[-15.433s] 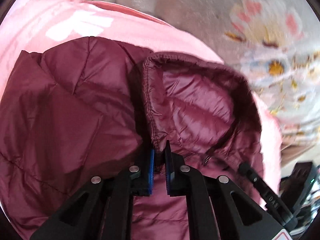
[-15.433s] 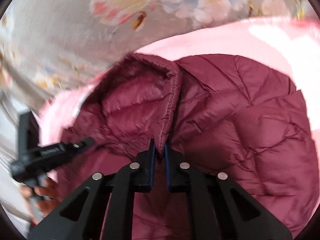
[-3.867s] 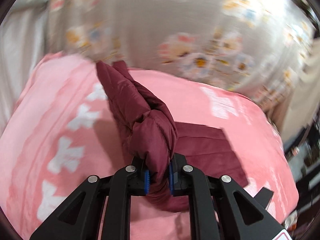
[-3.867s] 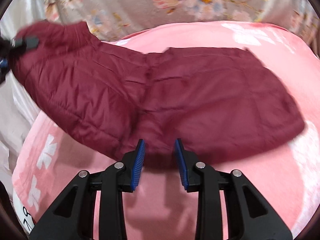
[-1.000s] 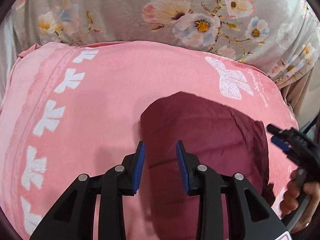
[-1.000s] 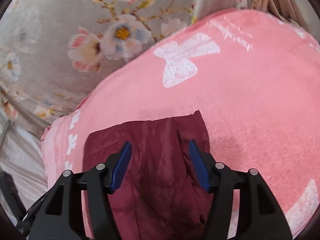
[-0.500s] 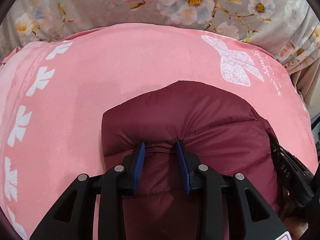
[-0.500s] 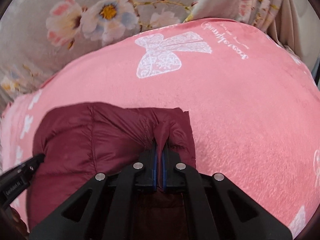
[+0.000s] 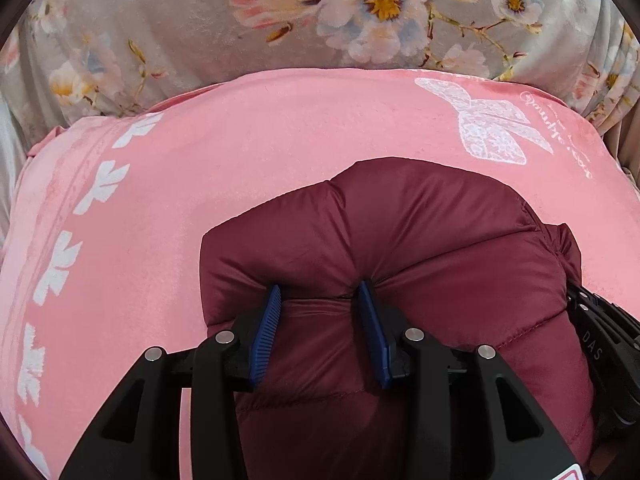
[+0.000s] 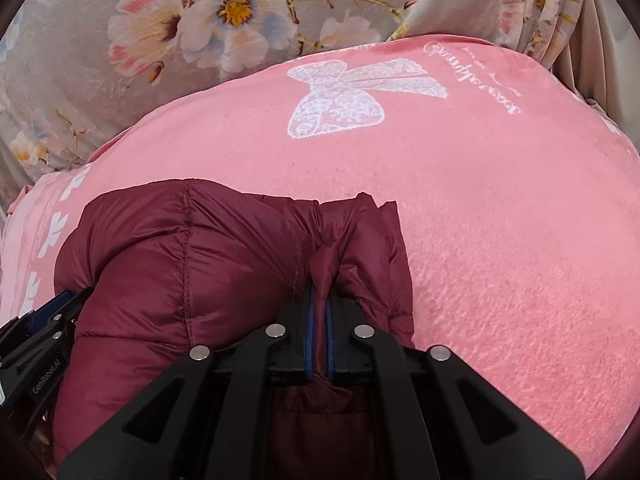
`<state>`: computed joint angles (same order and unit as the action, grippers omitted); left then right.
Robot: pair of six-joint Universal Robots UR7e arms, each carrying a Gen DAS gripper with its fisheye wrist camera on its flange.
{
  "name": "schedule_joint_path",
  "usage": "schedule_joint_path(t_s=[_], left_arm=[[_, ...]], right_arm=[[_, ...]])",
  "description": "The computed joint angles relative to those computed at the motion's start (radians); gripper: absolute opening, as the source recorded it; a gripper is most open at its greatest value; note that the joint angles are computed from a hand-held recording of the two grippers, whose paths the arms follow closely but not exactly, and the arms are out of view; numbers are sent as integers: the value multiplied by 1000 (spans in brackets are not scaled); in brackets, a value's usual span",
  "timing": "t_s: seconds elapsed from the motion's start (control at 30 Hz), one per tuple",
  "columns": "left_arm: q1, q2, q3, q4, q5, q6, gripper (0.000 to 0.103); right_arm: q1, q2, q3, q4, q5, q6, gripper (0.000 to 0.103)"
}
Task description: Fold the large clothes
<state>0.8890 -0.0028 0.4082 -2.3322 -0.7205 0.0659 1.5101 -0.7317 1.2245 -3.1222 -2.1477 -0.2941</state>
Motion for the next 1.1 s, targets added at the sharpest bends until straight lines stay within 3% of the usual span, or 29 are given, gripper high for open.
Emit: schedule_joint_path(t_s=[0.57,0.73,0.8,0.87,0.93,1.0,1.1], left_arm=[[-5,55,-48,-70,53,54,39],[-1,35,-24,-67,36,37,41],[1,-2,17,-38,14,3,45],[-4,-78,115,-2,-6,-39,46],[-19,-178,274,-58,-35,-62,46],[-34,-252,391,-85,-71,-70,47],[-45,-325,511,-59,-141,-103,50]], right_arm=[[-11,-3,15,-25,38,29,2],[-28,-34,45,-13,106,71,3],[-24,-58,71,-19,102,83,4],[-4,-109,163,-128,108,55,8],[20,-156,251,-217,108,-1,8],[34,-190,310,-232,97,-28,8],[27,-220,373,-182,101,4,8]])
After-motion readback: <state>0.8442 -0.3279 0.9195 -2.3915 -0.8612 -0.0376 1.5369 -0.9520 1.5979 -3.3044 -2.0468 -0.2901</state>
